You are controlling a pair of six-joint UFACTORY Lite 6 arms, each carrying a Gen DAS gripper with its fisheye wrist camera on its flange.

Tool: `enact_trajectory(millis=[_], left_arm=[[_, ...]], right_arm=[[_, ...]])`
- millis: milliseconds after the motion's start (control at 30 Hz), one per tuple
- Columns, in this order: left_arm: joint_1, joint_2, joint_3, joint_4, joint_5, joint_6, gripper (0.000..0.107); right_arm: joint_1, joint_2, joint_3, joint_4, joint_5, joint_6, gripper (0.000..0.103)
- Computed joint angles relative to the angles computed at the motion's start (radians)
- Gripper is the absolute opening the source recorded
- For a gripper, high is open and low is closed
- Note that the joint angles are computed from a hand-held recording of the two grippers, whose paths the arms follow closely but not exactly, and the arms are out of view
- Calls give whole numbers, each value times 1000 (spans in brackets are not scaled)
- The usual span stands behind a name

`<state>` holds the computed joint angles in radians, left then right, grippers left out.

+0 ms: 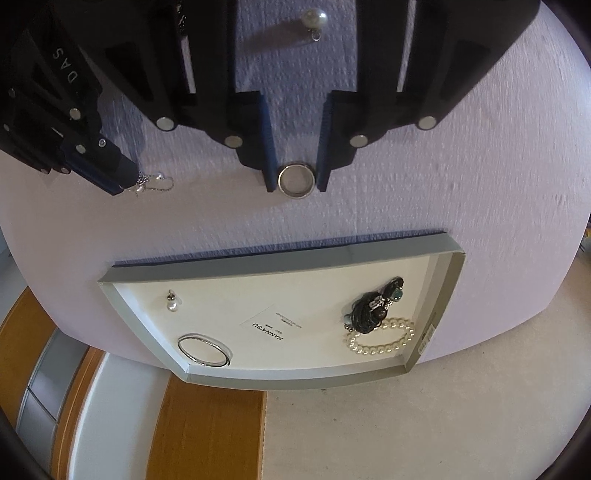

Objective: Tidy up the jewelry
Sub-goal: 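Close the left gripper on the silver ring while the right holds the earrings, then carry the silver ring and earrings into the tray and open both grippers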

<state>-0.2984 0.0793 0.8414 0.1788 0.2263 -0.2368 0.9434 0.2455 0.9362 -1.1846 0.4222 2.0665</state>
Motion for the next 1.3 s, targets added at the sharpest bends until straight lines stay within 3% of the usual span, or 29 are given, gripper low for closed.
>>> enact_trajectory(millis=[500, 733, 1300], left_arm=[[76, -35, -19, -308, 11, 351, 21], [166, -122, -48, -538, 46, 629, 21], [317, -203, -27, -711, 135, 865, 21]], right_arm=[[16, -26, -14, -50, 10, 48, 12], [30, -71, -14, -56, 35, 46, 12], [25, -140, 121, 74, 159, -201, 12]])
